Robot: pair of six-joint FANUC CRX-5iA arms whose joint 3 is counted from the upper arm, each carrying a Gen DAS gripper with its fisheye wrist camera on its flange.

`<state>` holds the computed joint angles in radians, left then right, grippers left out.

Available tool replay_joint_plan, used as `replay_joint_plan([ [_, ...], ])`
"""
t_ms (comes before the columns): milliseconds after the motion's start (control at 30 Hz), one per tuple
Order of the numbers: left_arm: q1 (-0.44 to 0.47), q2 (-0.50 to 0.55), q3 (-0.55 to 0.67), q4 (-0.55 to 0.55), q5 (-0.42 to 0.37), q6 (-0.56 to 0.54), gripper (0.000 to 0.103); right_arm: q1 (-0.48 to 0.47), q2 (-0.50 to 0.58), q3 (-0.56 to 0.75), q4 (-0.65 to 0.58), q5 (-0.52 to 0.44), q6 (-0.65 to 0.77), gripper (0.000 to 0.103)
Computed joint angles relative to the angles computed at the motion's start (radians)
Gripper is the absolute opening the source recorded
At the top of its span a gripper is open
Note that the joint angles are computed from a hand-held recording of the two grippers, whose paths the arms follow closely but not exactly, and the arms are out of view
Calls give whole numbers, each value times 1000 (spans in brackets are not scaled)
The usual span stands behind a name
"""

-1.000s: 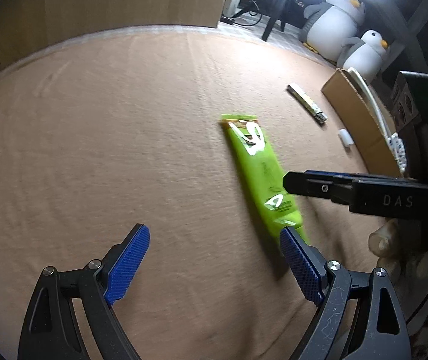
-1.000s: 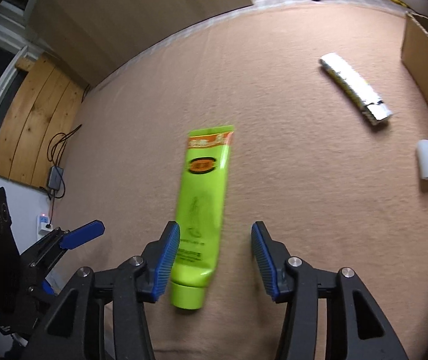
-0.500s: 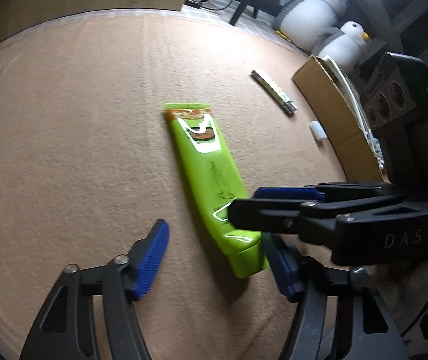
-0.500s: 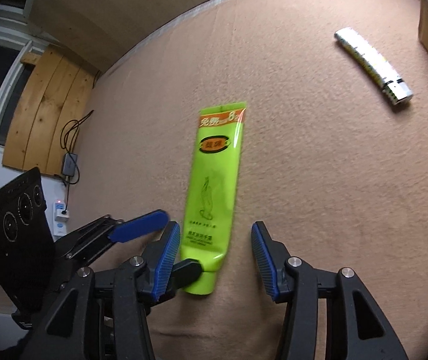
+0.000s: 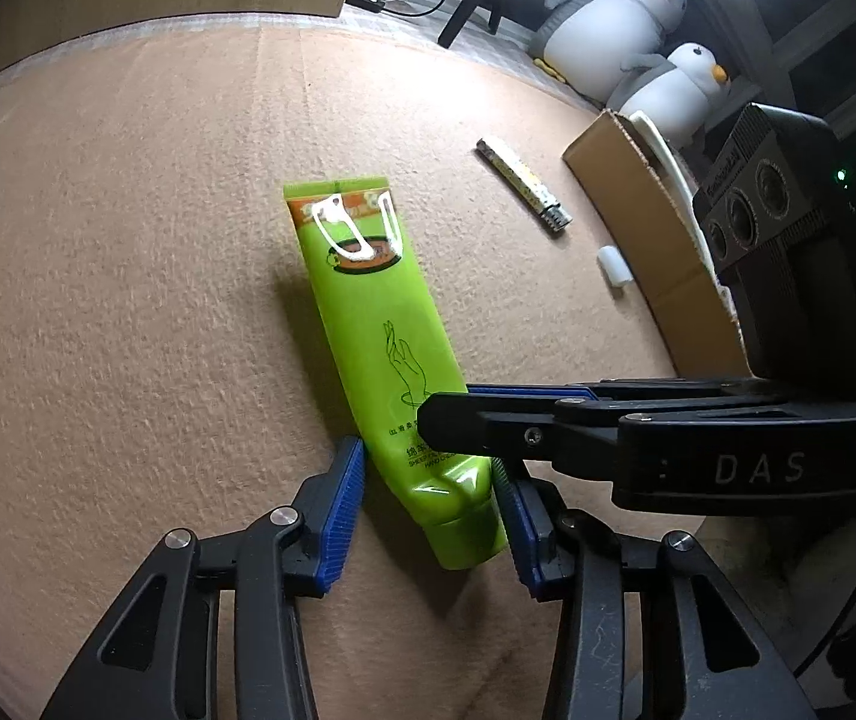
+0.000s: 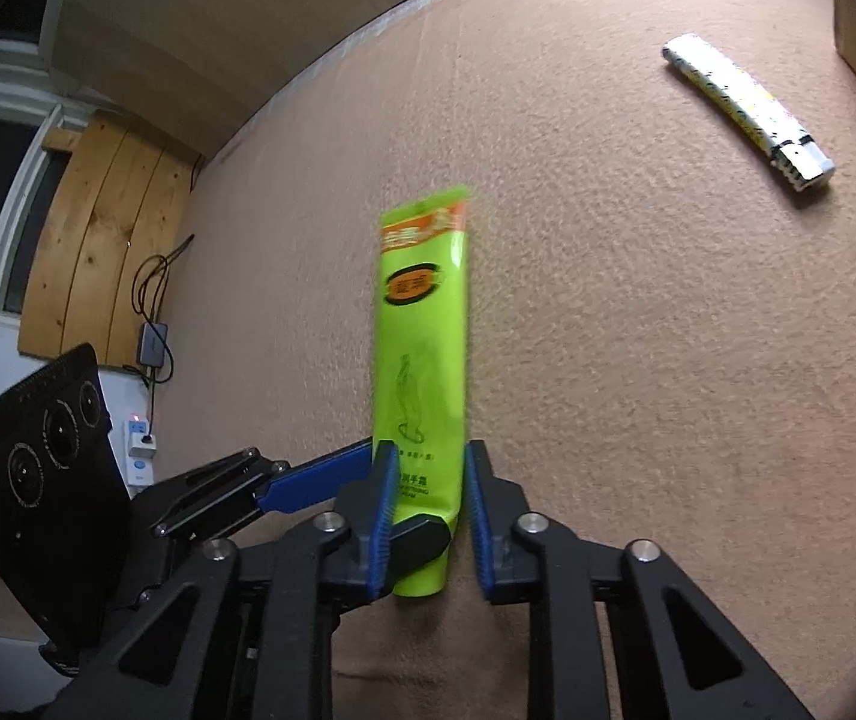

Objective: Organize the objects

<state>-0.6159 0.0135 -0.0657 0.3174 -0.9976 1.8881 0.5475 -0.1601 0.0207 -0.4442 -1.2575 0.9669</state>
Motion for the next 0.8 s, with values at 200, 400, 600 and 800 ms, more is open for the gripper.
replay_joint_plan([
  [200, -10, 17, 50, -18, -9, 15, 46, 9, -16, 19, 36, -10, -24, 18],
  [400, -28, 61, 140, -31, -25, 15, 46, -7, -43, 43, 68, -34, -42, 18],
  [600, -59, 137, 263, -26, -31, -11, 46, -54, -84, 57, 109, -65, -40, 17],
  [800, -114, 256, 438, -28, -50, -22, 46, -120, -131, 64, 152, -99, -42, 17],
])
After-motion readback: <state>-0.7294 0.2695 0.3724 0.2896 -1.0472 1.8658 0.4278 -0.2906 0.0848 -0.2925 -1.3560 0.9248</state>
